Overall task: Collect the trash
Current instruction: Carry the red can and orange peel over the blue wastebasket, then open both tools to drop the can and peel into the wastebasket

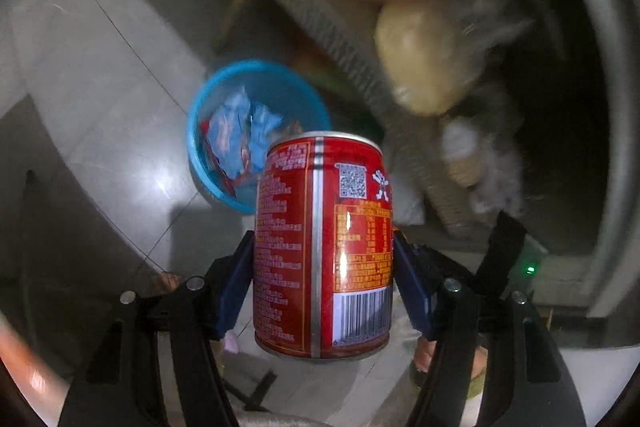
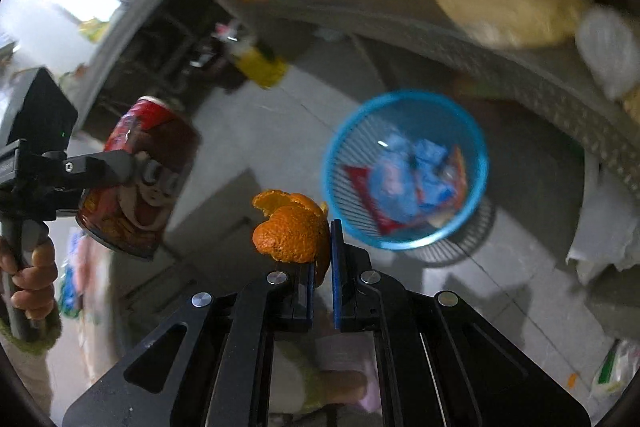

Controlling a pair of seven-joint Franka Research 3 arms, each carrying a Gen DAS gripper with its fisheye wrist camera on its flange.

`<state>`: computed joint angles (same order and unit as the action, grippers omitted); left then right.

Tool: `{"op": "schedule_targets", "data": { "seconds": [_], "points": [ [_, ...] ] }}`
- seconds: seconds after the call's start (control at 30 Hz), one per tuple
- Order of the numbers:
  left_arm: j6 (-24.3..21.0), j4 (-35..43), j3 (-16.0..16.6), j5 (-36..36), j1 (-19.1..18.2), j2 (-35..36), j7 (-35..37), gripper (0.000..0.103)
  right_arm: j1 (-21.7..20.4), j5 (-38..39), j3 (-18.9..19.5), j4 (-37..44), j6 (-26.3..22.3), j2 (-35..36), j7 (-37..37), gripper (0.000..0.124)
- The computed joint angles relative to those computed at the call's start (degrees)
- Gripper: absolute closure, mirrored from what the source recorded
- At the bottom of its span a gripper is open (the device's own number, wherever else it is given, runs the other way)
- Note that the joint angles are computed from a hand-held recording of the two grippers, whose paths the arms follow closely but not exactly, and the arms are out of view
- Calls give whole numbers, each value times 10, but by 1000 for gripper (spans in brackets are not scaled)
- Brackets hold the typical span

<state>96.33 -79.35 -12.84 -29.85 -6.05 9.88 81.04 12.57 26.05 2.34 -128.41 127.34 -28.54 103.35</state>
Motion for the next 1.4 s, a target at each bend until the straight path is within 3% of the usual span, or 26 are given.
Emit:
{"op": "schedule_targets", "data": {
  "seconds": [0.13, 0.27, 0.33, 0.47, 0.73, 0.93, 0.97, 1.0, 1.03, 1.13, 1.27, 1.4],
  "points": [
    [-18, 97, -13, 66, -30, 122, -29, 39, -9, -13, -1, 17, -4, 68, 13, 118],
    [-19, 141, -25, 87, -34, 188, -51, 39, -16, -28, -5, 55, -8, 133, 21, 111],
    [-18, 162, -26, 110, -42, 208, -61, 36, -18, -27, -8, 71, -7, 163, 19, 89],
    [-4, 190, -30, 133, -47, 225, -72, 27, -25, -45, -10, 77, -12, 180, 32, 81],
    [-15, 210, -38, 137, -44, 205, -61, 26, -28, -59, -5, 45, 13, 132, 41, 78],
    [9, 148, -39, 113, -24, 106, 0, 26, -24, -83, 11, 13, 7, 52, 61, 75],
    [34, 113, -26, 108, -26, 69, 16, 26, -24, -88, 14, 11, 5, 44, 66, 75],
    [79, 64, -32, 117, -12, 19, 26, 26, -23, -96, 22, 6, -4, 22, 75, 73],
    [124, 14, -19, 120, -16, -28, 37, 21, -20, -100, 26, 1, -6, 4, 80, 71],
    [207, -93, 7, 119, -15, -136, 60, 17, -14, -115, 45, -1, -10, -33, 95, 65],
    [266, -202, 49, 109, -19, -261, 48, 10, -15, -165, 76, 17, -11, -66, 108, 54],
    [315, -303, 77, 148, -6, -382, -20, 6, -9, -198, 95, 72, -21, -56, 107, 47]
  ]
}}
